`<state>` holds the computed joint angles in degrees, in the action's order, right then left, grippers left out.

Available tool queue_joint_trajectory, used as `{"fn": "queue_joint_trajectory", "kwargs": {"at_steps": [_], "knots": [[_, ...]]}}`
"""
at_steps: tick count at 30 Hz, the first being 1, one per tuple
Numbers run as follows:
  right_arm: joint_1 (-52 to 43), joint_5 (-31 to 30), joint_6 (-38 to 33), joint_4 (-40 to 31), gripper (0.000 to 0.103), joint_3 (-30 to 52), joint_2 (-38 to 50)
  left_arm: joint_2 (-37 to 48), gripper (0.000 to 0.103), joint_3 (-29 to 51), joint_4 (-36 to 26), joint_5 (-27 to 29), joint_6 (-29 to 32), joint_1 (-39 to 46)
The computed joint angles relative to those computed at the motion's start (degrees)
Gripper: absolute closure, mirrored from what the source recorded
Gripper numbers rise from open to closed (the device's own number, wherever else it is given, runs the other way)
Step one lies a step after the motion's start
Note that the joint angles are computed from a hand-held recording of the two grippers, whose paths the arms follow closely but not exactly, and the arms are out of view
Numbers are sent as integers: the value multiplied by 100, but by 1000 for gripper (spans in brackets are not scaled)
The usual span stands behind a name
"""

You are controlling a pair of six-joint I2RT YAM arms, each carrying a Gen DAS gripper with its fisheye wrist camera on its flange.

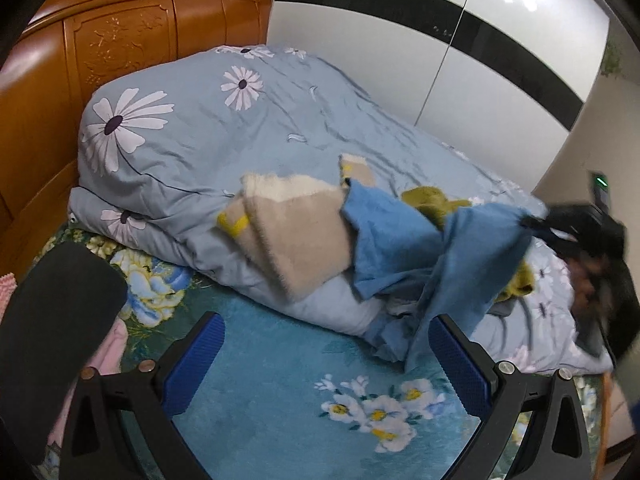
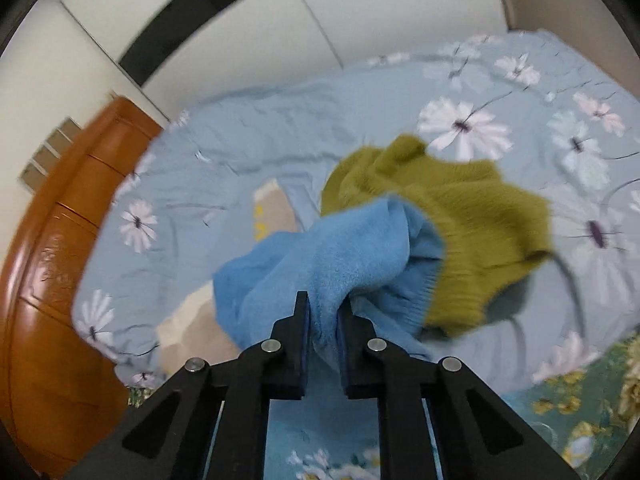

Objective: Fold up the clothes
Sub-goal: 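Grasp the light blue sweatpants with the right gripper and pull them off the pile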

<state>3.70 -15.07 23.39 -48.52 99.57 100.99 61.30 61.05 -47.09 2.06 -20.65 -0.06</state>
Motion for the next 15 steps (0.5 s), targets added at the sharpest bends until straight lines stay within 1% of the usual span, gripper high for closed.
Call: {"fn": "queue_joint_trajectory", "kwargs": {"at_steps": [2,5,6,8,10,12,13,15], "knots": [[-284,-53,-169,-151,93,-622,-868,-89,0,107,-155,87,-77,-98],[-879,0,-663,-802,98,-1409,-2161,-155,0,278,-475,136,-215,-353],[-1206,-48,-853,-1076,101,-1672,-2595,-185,0,318,-580,87,-284,-502],[-2132,-300,-1379,-1708,101,-2075,-3312,-234,0,370,-798,-79,-410,-870],[-3284,-469,-2142,-2467,101,-2381,-3742,-276,0,349,-990,-238,-592,-1328],[-4633,-698,-3151,-3075,101,-2719,-3967,-271,0,308,-1133,-330,-786,-1743],[-5205,-774,-3597,-3272,101,-2875,-4014,-258,0,284,-1189,-415,-897,-2000],[-5906,-848,-4126,-3459,100,-3143,-4065,-202,0,253,-1288,-610,-1124,-2524]]}}
